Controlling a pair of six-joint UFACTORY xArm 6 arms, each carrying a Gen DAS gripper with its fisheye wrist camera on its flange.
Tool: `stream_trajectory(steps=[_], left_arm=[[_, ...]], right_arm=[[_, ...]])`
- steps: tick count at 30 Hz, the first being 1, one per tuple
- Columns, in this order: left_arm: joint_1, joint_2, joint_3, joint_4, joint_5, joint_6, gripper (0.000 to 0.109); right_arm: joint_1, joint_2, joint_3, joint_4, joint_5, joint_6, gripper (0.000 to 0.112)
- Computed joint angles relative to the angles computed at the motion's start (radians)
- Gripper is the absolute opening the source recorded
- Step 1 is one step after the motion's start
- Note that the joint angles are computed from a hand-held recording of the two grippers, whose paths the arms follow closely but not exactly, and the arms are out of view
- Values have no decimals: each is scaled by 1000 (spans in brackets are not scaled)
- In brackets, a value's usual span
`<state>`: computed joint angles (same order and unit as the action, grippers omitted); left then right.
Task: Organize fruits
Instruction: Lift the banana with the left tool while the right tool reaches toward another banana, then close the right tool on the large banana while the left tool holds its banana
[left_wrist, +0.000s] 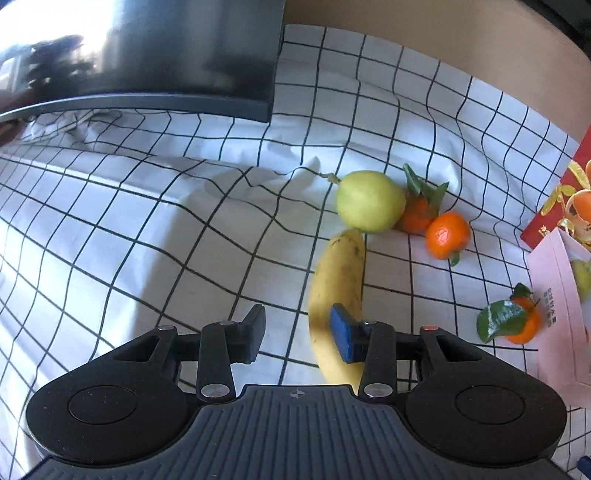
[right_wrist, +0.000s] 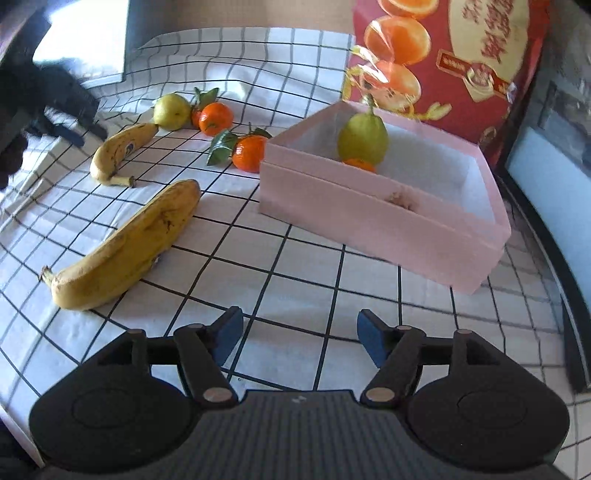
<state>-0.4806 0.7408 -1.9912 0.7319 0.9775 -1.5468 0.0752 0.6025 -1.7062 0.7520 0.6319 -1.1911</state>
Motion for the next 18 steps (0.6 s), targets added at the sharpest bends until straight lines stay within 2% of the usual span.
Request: stream_trajectory(steps=[2, 4, 7, 12, 18], left_arm=[[2, -4, 10, 9, -15, -5, 43], [6, -2, 10, 12, -28, -11, 42], [13, 7, 2, 6, -57, -4, 42], [16, 68, -88, -6, -37, 63, 44], [16, 103, -142, -16, -22, 109, 44]], right_arm=[[-10, 17, -33, -27, 45, 63, 74], [-18, 30, -62, -40, 96, 91, 82], [-12, 16, -39, -28, 93, 62, 85], [-1, 3, -14, -21, 83, 59, 93], [21, -23, 31, -60, 37, 139, 102]])
